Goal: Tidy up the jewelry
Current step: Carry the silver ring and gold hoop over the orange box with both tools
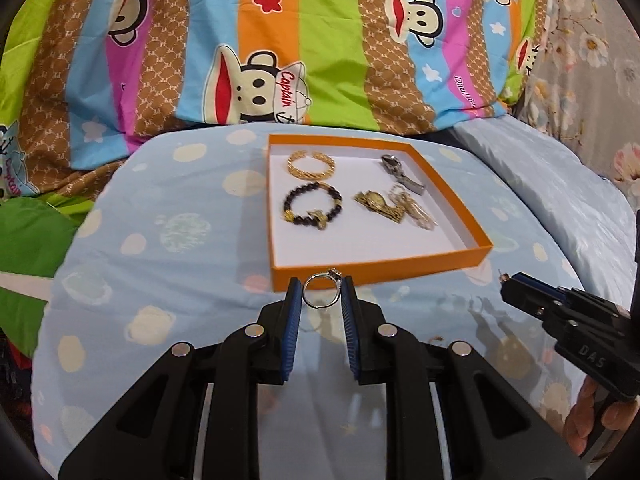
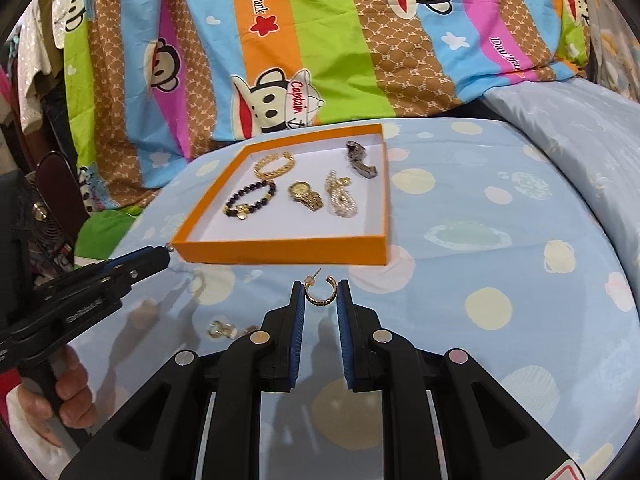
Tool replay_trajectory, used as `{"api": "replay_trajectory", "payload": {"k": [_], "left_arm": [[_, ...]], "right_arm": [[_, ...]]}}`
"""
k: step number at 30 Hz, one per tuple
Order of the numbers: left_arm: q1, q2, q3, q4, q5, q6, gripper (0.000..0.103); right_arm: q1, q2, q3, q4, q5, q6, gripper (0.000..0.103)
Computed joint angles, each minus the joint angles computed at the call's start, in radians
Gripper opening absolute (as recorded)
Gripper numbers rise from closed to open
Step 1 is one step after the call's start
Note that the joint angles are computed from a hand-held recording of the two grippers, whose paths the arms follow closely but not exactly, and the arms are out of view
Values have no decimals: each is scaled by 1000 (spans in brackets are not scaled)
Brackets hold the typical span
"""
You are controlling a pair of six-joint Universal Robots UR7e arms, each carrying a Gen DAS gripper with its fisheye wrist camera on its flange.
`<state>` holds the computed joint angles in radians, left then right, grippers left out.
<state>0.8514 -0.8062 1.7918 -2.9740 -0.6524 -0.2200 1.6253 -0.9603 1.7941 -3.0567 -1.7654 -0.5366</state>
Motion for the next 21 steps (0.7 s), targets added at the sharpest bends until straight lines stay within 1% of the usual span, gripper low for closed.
{"api": "replay_trajectory", "payload": {"k": [5, 8, 13, 15, 18, 21], "left_arm": [[16, 24, -101, 10, -3, 88, 19], [36, 67, -202, 32, -20, 135, 19], [84, 163, -394, 118, -72, 170, 19], [102, 199, -460, 159, -84, 175, 19], [131, 248, -556, 239, -120, 153, 20], [152, 290, -626, 293, -134, 132, 19]], "right_arm": [[44, 47, -118, 72, -13, -17, 15], [63, 103, -220, 92, -18, -21, 15], [52, 216, -425, 226, -7, 48, 15], [46, 262, -501, 271, -9, 72, 15], [39, 312, -584, 333, -2, 98, 15], [41, 362, -654, 366, -23, 100, 15]]}}
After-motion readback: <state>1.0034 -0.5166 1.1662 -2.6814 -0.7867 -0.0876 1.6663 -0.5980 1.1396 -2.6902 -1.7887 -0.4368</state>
